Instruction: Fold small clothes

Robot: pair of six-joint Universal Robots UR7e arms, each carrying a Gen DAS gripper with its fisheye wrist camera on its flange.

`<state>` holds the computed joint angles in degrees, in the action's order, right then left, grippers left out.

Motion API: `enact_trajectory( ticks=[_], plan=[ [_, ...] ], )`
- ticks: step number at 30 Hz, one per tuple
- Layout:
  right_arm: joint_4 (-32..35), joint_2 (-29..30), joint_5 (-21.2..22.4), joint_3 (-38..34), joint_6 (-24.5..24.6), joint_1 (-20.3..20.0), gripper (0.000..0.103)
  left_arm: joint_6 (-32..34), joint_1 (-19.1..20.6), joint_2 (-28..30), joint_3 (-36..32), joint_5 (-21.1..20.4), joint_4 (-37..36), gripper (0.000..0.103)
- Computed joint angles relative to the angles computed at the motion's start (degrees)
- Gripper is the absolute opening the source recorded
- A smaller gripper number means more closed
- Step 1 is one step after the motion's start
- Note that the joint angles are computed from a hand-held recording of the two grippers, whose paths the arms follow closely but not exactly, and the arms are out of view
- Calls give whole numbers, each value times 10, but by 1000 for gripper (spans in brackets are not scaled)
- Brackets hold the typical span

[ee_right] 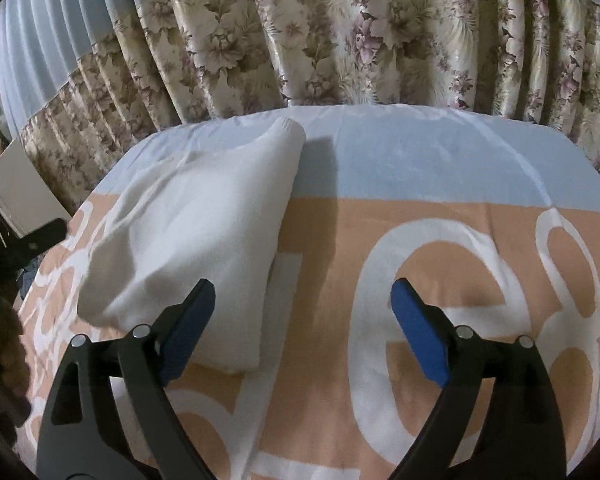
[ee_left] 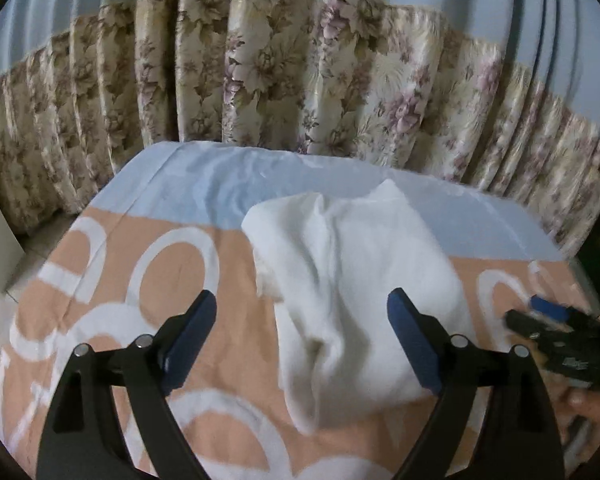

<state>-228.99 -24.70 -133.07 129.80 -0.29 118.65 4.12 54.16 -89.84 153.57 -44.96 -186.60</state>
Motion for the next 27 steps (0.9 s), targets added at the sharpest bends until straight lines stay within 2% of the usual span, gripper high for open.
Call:
enact_trajectory(
  ticks=[2, 3, 5, 8, 12, 15, 18, 22, 27],
  plan=[
    [12, -3, -3, -6, -1, 1, 90, 17, 11, 59, -16, 32, -24, 88],
    [17, -3, -3, -8, -1, 1, 90, 21, 19, 91, -23, 62, -37, 88],
    [19, 0, -4, -7, 0, 3, 90, 27, 36, 118, -33, 80, -53, 88],
    [27, 4, -7, -8, 1, 0, 90, 29, 70, 119, -34, 61, -69, 92],
    [32, 4, -11, -11, 0, -4, 90, 58, 81, 120, -29, 48, -107, 94],
    [39, 2, -13, -20, -10, -2, 90, 59, 76, 112, -30, 51, -101, 94],
    [51, -5, -14, -31, -16, 1, 93, 63, 53, 98, -39, 56, -81, 94],
    [69, -13, -12, -57, -29, 5, 93, 29, 40, 66, -68, 21, -26, 94],
    [97, -13, -11, -96, -40, 3, 93, 1, 48, 95, -101, -1, 1, 94]
  ],
)
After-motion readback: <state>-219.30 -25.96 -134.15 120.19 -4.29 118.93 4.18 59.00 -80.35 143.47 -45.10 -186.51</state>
